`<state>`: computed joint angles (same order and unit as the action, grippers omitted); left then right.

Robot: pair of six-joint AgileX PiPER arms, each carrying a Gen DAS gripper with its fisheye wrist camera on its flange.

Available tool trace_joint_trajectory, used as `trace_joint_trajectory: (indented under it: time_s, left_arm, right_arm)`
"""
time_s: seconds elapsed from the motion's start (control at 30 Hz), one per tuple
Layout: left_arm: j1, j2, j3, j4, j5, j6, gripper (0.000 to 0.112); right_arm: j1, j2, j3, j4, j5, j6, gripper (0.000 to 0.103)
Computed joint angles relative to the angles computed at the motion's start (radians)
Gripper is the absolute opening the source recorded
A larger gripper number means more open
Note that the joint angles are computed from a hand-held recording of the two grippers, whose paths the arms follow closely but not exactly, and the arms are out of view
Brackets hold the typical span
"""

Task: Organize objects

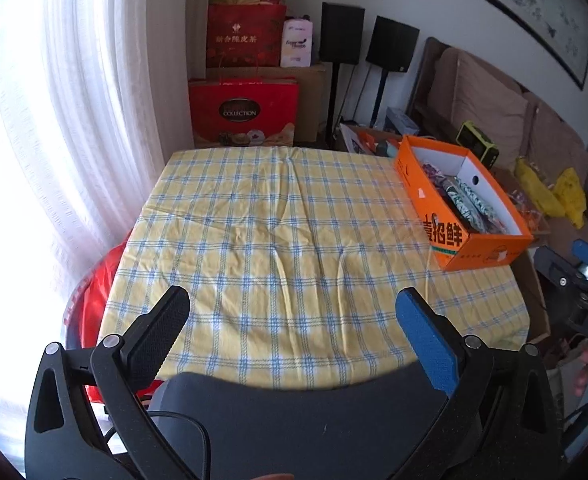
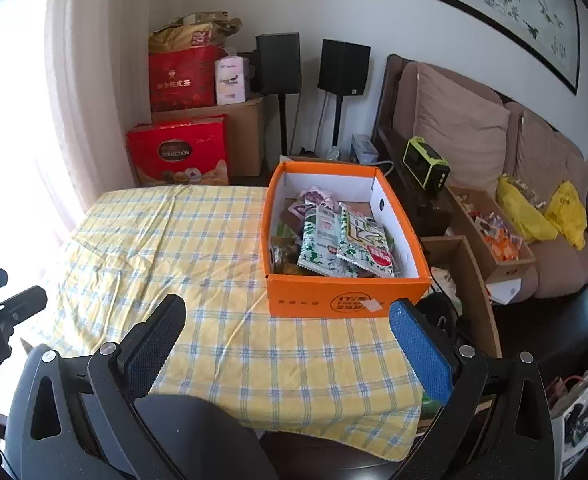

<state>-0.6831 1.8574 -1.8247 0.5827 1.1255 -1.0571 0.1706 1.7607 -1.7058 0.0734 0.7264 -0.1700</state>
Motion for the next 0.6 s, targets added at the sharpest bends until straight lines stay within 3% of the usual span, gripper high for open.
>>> trace_joint_trajectory:
  time_s: [0.6]
  left_arm:
    - [-0.053,0.031,-0.071,0.038,0.055,0.003,0.103]
  right_arm:
    - [0.021,-0.053,0.076,-0.018,-0.021,0.027,0.103]
